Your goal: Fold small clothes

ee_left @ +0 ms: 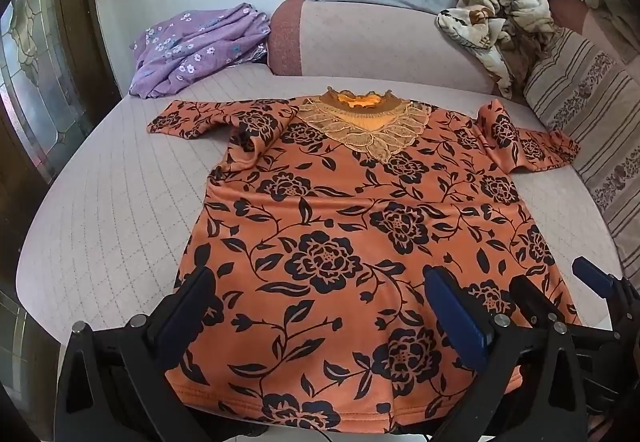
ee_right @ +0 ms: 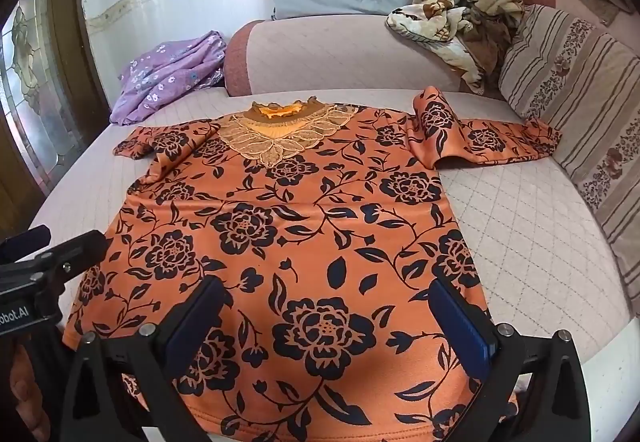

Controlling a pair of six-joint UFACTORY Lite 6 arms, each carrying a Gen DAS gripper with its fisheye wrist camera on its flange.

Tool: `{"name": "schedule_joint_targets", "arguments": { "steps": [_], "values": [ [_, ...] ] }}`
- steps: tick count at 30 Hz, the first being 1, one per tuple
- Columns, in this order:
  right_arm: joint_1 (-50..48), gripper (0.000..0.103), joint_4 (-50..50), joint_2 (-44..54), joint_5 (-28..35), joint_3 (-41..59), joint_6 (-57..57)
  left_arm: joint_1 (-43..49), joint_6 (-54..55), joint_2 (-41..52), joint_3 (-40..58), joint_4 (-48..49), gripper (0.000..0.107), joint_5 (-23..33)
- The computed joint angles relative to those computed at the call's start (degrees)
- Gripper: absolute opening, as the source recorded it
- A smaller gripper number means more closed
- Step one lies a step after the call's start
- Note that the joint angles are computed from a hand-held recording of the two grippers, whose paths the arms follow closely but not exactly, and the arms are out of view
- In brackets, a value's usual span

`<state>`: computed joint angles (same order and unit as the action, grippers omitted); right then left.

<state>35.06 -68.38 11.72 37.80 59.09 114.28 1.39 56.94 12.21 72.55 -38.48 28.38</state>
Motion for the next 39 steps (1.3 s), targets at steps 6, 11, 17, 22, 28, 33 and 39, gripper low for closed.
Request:
{"name": "schedule_joint_targets", "arguments": {
  "steps": [6, 11, 17, 22, 28, 33, 39],
  "values": [
    [-0.17, 0.103, -0.53, -0.31, 0.07, -0.33, -0.16, 1.25, 0.62, 1.41, 1.92, 0.12, 0.103, 1.90],
    [0.09, 0.103, -0.78, 0.40, 0.82, 0.50, -0.16, 1.44, -0.19, 2.02, 2.85, 0.51, 0.103, 2.62],
    [0.34, 0.103, -0.78, 0.68, 1.70, 1.43, -0.67, 1.47, -1.01, 2.46, 3.38, 0.90, 0.103, 2.88],
    [0.44, 0.103, -0.84, 0.75, 1.99, 1.76, -0.89, 1.74, -0.76, 2.43, 3.47, 0.73, 0.103, 3.06],
    [0.69, 0.103, -1.01, 0.57, 2.41, 1.81, -0.83, 1.89, -1.12, 2.83, 4.15, 1.07, 0.103, 3.40],
    [0.75, 0.103, -1.11, 0.34, 2.76, 2.06, -0.95, 1.79, -1.21, 2.68, 3.81, 1.09, 0.103, 3.08],
    [0.76, 0.103, -1.49, 0.11, 2.67, 1.82, -0.51, 1.80, -1.62, 3.12, 3.94, 1.51, 0.103, 2.72]
  ]
}}
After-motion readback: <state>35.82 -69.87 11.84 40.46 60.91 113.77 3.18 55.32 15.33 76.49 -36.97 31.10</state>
